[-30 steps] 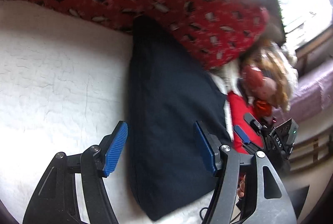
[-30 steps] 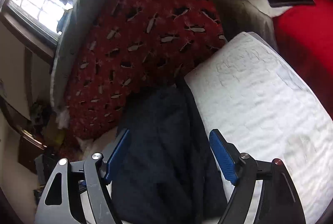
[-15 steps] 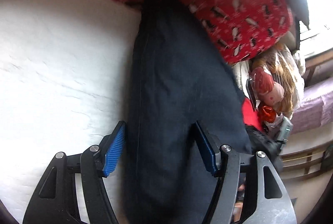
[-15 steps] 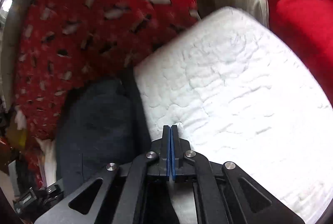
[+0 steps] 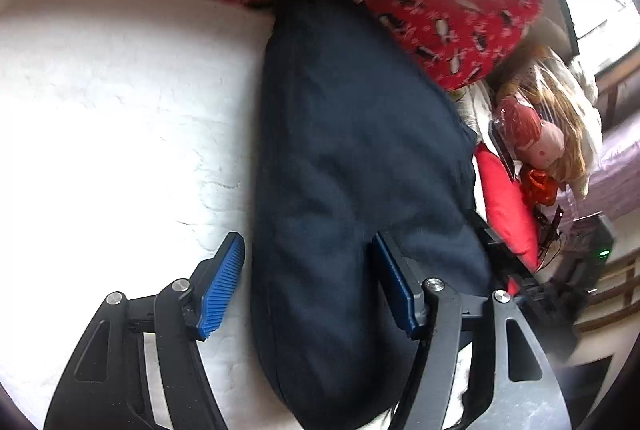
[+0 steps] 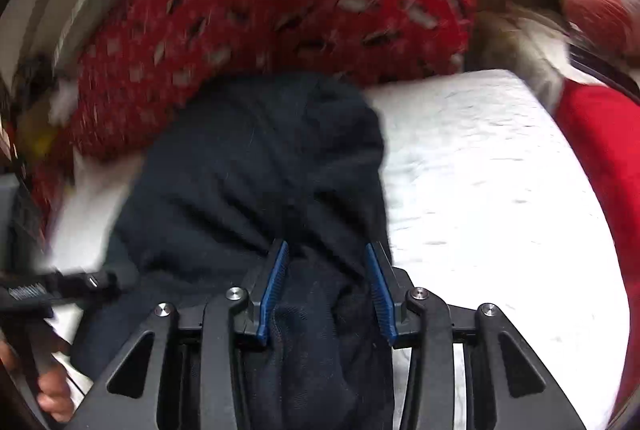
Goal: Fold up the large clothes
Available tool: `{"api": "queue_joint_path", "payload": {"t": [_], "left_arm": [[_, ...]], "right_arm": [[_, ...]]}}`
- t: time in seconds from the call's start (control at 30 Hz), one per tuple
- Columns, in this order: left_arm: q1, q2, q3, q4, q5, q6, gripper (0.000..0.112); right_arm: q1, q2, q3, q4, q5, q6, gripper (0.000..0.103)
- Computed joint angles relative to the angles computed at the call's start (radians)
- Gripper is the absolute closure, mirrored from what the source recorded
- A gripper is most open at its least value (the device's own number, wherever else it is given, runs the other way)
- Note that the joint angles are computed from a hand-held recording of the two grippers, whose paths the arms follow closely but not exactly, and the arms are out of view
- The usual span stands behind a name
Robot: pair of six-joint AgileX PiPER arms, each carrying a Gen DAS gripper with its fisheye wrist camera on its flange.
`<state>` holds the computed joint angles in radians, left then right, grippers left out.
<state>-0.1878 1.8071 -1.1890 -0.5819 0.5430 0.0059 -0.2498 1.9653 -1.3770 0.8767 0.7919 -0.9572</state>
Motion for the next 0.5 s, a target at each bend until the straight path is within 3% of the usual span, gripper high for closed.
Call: {"api": "queue_joint_path", "payload": {"t": [0.2, 0.27, 0.37, 0.5], "left_arm": [[-0.088, -0.067, 0.055, 0.213, -0.036, -0.164, 0.047], [-0.107, -0.057, 0.061, 0.250, -0.046, -0.213, 0.047], [-0.107, -0.040, 0.053, 0.225, -0.032, -0.201, 0.046], [-0.124, -0.053, 0.065, 0.284, -0.043, -0.255, 0.045]], "right_arm": [[-0.112, -0.153, 0.153, 0.200, 0.139, -0.250, 0.060], [-0.116, -0.184, 0.212, 0.172, 0.105, -0.307, 0.060], [-0.050, -0.173, 0.271, 0.021, -0.060, -0.281, 0.061], [-0.069, -0.156, 0.303, 0.056, -0.070, -0.319, 0.059]]}}
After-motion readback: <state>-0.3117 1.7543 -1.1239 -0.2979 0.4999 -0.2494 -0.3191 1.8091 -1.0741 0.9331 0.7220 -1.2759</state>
